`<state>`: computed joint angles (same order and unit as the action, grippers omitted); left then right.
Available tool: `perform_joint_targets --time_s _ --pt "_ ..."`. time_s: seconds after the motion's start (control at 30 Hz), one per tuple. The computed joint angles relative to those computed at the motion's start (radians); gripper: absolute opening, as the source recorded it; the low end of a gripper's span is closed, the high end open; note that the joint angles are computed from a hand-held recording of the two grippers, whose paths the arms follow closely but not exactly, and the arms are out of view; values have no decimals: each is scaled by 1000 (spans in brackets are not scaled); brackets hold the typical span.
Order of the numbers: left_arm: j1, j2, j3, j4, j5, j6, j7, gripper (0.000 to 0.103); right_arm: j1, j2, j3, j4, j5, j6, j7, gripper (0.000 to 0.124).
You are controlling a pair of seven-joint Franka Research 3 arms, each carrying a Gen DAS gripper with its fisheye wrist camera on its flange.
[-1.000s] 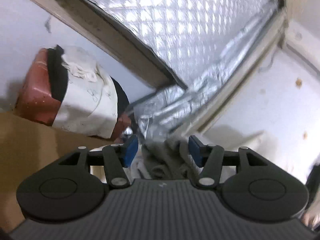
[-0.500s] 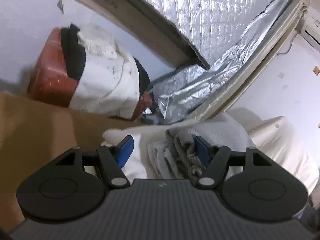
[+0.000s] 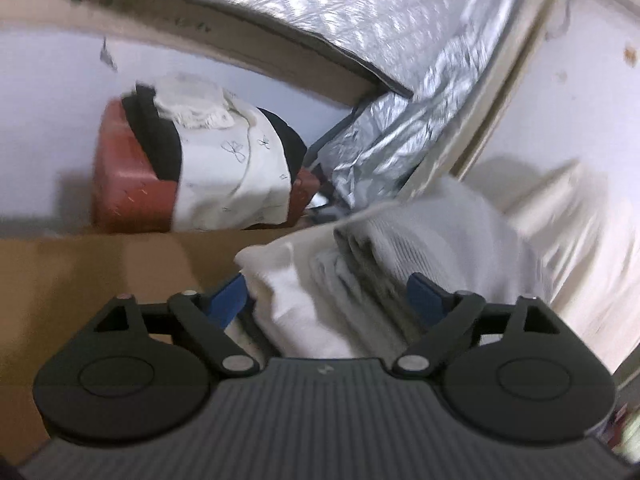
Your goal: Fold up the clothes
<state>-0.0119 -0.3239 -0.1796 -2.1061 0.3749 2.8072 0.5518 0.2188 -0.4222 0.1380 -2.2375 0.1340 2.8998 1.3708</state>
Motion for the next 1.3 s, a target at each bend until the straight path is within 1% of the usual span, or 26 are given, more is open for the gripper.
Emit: perform_joint_targets --time_s 0.03,0.07,0.1,0.13,0.17,0.23,0.27,0.3,0.37,0.47,0.57,0.73,0.87,0.93,1.0,1.07,1.13,1.23,1.3 --pt "1 -15 -26 22 19 -92 0 94 -30 -27 22 -10 -18 -15 35 96" --pt "-3 -26 -49 49 37 -185 2 94 -59 -54 43 -18 -37 -32 72 96" --pt "-20 -30 -68 78 31 -285 -2 94 -85 -80 61 -25 -56 -50 106 96" --pt "-27 -33 -93 98 23 -359 -4 94 -114 -108 84 -40 -83 -59 140 96" --pt "-70 -40 -82 100 6 -377 3 94 -142 -137 105 -55 -110 -68 172 96" --pt "-127 -67 -77 70 -26 -348 36 95 -195 -202 145 -97 -176 -79 216 96" --pt "-152 -82 -77 53 -36 -332 58 95 -207 -228 155 -112 -198 -84 228 96" --pt "-162 -101 -91 41 -29 -349 57 94 -217 -252 164 -126 -217 -89 237 96" --pt "-182 -140 -115 18 -15 -381 54 95 -200 -301 153 -149 -221 -120 242 96" --pt "-205 -198 -128 -14 -10 -431 54 96 -189 -381 148 -182 -214 -167 271 96" --pt "-235 -249 -137 -33 -6 -493 88 101 -190 -457 147 -209 -203 -225 309 97" --pt "-305 -313 -139 -61 -52 -578 164 101 -188 -532 140 -229 -165 -333 391 97" --pt "-323 -358 -145 -86 -63 -578 177 101 -170 -598 121 -251 -133 -410 446 97" --pt "-331 -371 -148 -89 -72 -600 186 101 -162 -632 110 -261 -115 -443 471 97" --pt "-339 -384 -151 -92 -81 -623 194 101 -133 -675 89 -280 -102 -449 458 97" --pt "-347 -397 -154 -94 -89 -646 202 101 -128 -708 87 -290 -97 -459 450 97" --pt "-353 -394 -170 -80 -88 -670 207 101 -134 -739 93 -294 -99 -482 447 97" --pt "-388 -385 -166 -74 -108 -659 244 102 -142 -766 96 -293 -102 -515 439 97" --pt "-399 -374 -176 -66 -112 -667 260 102 -147 -783 98 -291 -105 -538 433 97"
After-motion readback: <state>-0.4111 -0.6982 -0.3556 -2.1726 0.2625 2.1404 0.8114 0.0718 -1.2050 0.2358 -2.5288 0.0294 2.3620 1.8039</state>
